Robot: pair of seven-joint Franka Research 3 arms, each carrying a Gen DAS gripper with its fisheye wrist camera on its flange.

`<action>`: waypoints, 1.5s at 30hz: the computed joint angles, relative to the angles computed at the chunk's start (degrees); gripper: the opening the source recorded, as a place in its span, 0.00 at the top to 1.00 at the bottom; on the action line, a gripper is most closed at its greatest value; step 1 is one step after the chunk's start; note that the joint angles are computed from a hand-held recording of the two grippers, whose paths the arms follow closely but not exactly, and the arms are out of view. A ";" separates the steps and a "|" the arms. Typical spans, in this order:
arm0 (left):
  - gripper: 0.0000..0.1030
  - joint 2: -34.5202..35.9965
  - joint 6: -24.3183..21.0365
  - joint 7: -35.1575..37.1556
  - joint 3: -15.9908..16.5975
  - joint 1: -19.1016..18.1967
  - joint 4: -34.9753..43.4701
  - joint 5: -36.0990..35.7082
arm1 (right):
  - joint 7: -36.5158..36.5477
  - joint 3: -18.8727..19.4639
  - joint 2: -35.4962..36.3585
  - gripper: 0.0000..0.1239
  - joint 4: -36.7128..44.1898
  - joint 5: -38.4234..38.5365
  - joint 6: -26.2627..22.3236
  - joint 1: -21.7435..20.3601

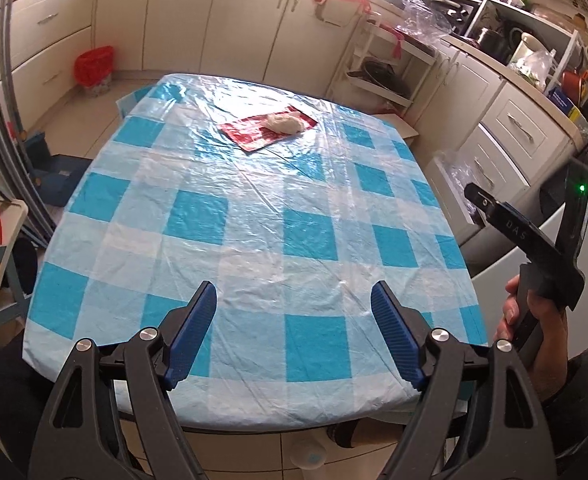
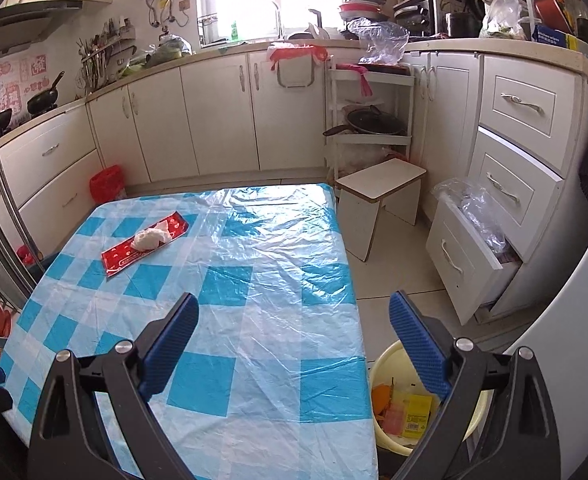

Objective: Collect trash
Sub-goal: 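Move both open tools back over the table toward the red wrapper and tissue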

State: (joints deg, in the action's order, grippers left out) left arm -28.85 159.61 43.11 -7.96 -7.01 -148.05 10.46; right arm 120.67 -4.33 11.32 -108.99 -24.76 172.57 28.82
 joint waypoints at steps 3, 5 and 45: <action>0.26 -1.07 -0.61 -2.15 -1.58 2.81 -0.31 2.53 | -1.52 0.51 0.34 0.26 0.21 0.58 -0.01 -0.23; 0.26 -1.76 -1.03 -3.09 -2.29 4.15 -0.42 4.47 | -1.74 0.35 0.39 0.26 0.18 0.59 0.04 0.05; 0.20 -0.89 3.00 -10.35 -0.88 10.46 -5.38 11.29 | -29.59 11.28 6.17 0.25 6.15 30.05 -1.09 -3.35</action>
